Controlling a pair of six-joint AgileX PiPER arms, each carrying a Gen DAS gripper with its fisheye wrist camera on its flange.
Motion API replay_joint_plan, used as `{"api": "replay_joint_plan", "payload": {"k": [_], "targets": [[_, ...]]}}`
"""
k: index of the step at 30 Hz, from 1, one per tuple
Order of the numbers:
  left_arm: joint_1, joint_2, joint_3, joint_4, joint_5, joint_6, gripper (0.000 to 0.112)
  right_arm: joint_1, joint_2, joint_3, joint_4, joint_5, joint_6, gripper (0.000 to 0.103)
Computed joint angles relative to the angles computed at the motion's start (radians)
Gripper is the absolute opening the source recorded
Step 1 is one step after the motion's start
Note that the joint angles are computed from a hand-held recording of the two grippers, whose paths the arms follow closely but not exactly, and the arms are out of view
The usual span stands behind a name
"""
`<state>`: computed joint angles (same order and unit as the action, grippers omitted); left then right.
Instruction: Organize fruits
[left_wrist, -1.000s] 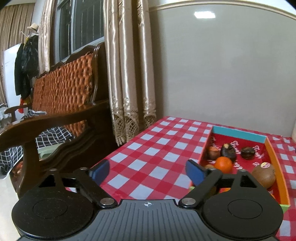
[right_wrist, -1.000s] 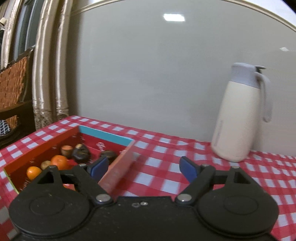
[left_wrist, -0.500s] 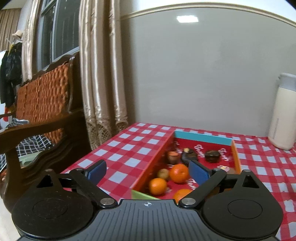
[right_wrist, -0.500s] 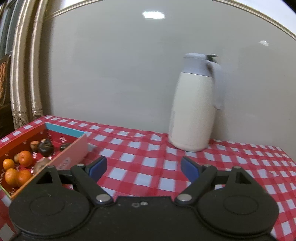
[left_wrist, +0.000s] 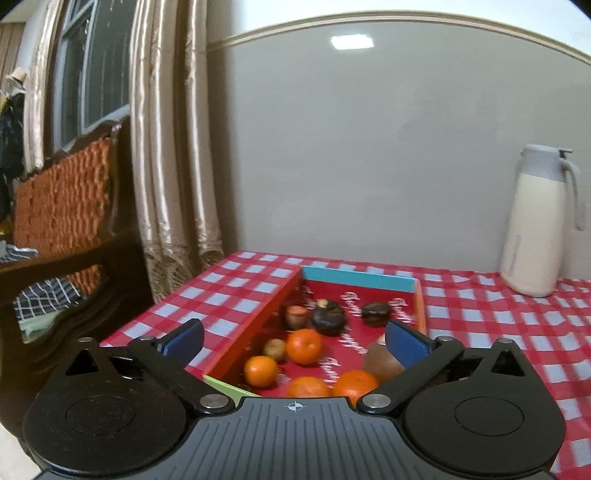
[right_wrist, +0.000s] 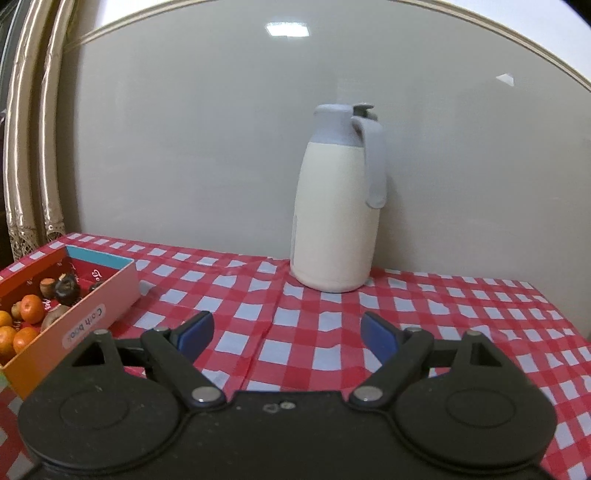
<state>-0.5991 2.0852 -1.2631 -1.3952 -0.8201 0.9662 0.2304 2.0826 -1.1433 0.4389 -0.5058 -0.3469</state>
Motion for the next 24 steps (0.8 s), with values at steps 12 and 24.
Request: {"api": "replay_joint_plan", "payload": {"k": [12, 24], "targets": [[-0.272, -0.118, 0.186, -0.082, -0.148, -0.019, 0.103, 0.085, -0.24, 0.501, -0.086, -0.347, 0.167, 0.098], [-0.369, -0.132, 0.346, -0.014, -0.256, -0.211, 0.103, 0.185, -0.223, 0.63, 0.035, -0.51, 0.166, 0.103]]}}
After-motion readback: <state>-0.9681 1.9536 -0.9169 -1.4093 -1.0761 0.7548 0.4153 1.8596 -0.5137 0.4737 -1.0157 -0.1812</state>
